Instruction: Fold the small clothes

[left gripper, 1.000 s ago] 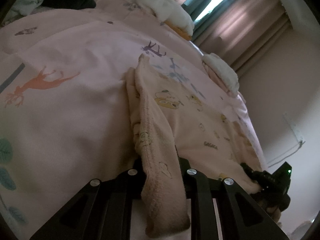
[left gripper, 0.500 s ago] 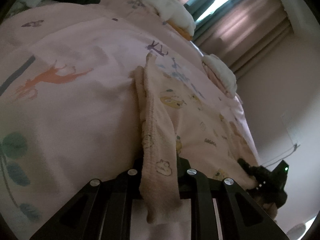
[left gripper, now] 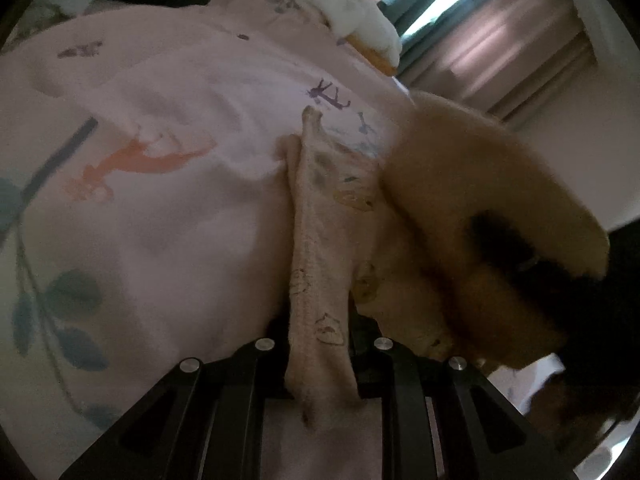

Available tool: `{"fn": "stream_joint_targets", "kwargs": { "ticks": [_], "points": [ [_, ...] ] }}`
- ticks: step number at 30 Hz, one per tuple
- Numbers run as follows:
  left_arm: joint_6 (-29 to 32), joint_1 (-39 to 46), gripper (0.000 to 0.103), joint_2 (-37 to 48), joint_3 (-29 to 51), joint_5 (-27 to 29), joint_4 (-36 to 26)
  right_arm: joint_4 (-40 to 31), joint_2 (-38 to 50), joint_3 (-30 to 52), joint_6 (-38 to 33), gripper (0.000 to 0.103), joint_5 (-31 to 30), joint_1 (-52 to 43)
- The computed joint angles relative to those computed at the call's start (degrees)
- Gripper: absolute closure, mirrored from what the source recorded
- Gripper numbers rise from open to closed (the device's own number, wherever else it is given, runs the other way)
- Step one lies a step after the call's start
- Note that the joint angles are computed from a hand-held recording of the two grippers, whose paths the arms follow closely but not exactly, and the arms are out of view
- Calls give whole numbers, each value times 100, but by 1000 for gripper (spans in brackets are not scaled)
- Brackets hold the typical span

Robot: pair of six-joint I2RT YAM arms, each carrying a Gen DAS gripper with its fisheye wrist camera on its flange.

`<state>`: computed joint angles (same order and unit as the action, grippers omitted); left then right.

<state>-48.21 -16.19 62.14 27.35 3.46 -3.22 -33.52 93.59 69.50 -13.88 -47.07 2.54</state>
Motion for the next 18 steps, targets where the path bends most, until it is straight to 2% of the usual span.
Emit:
{"fn": "stream_joint_targets", "kwargs": {
  "ticks": [3,5,8,10,11,13,15,18],
  "points": [
    [-55,379,82,-371,-37,204,-424,-237,433,-42,-25,87,-27,157],
    [-185,701,78,-719,-159,289,-570,166,278,-398,-86,87,-101,84],
    [-98,942,78,-910,-106,-136,-944,-120,299,-265,-188,84,-169,-24],
    [20,1175,78,-932,-146,-16,-910,-390,244,-229,-312,65,-403,-30],
    [13,1354,78,-917,-192,260,-823,-598,205,-207,-478,60,-548,-62],
    [-25,1426,78,-860,-178,369,-785,-881,-72,-339,-693,47,-643,4],
    [9,1376,78,-774,-138,280,-756,-1191,-276,-375,-931,43,-730,149],
    [-20,1282,69,-741,-167,219,-602,-2121,-264,-163,-1804,43,-1060,281]
  ]
}}
